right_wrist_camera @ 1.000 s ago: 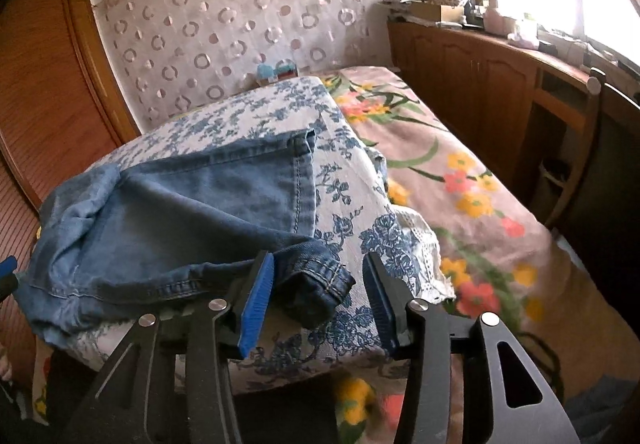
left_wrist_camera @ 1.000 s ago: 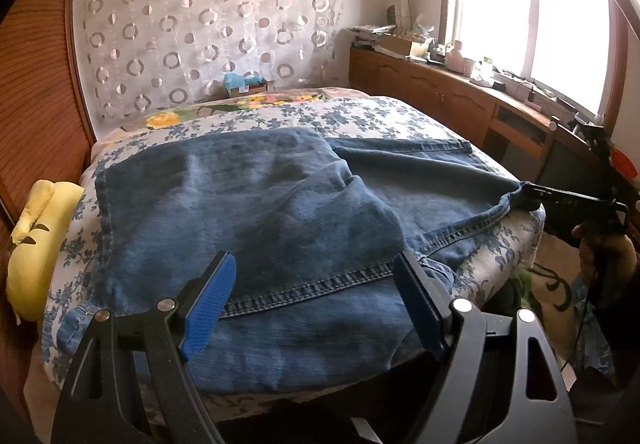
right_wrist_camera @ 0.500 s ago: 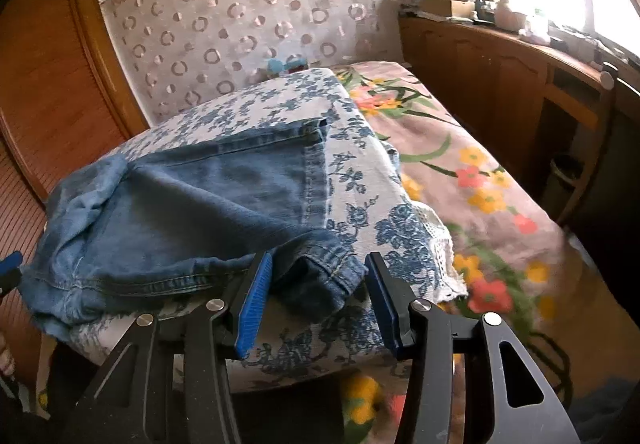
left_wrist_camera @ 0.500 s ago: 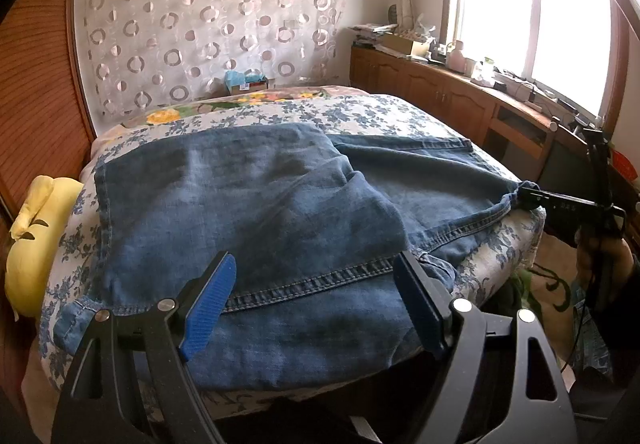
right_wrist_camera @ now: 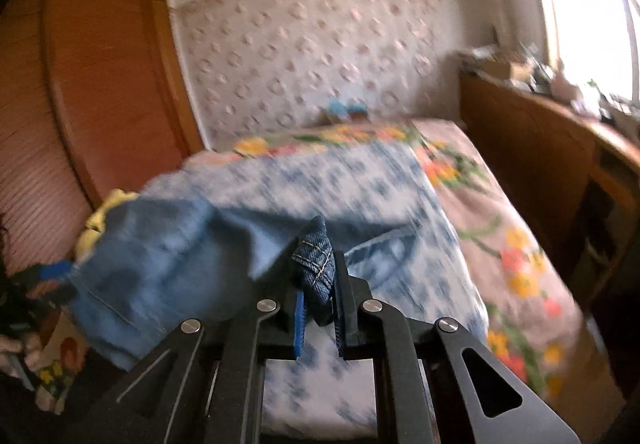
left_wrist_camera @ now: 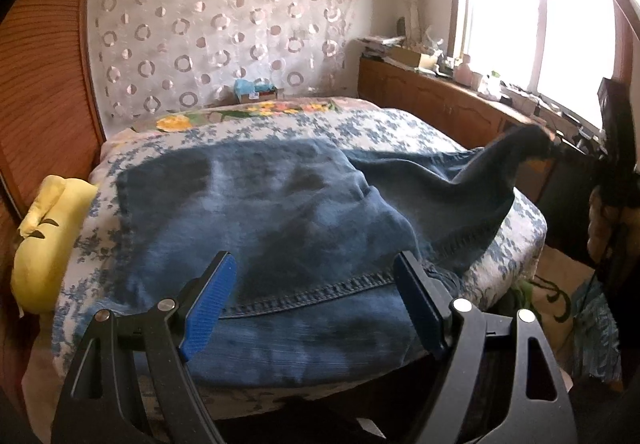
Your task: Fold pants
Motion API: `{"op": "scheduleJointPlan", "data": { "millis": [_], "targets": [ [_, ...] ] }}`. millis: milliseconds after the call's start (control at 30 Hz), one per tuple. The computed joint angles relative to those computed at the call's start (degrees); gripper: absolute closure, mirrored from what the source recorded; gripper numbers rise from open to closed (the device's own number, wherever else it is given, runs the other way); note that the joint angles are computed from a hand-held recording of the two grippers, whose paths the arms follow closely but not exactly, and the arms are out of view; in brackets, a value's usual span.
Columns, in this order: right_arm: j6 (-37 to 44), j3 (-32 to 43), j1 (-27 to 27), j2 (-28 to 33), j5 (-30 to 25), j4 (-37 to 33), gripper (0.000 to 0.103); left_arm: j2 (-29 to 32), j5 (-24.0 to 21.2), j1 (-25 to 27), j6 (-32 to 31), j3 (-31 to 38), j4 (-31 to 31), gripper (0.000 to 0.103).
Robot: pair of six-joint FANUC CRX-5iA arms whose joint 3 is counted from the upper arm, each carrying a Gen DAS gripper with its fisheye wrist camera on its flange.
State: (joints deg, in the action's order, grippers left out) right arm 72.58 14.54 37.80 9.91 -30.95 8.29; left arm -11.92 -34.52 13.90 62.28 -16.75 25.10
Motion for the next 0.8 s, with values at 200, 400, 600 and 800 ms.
{"op": "scheduleJointPlan", "data": {
  "millis": [200,400,600,800],
  "targets": [
    [15.0,11.6,3.6,2.9,-1.8,-8.6,0.092,-2.8,0.9,2.6,-1.9,-1.7,2.9,0.022],
    [29.4,27.3,7.2,9.8,-11.6,-19.5,0.092,-5.3,1.7,5.5,-4.0,-4.6,6.4,0.022],
    [29.2,37.7,9.4,17.3,-21.3,-17.6,0.066,-5.2,0.5,7.5,-3.9,-5.0,6.3,0.022],
    [25.6,36.5,8.5,17.2,-21.6,-14.4,0.060,-4.1,0.1,7.0,-3.2,-4.4,5.4,0.022]
  ]
}}
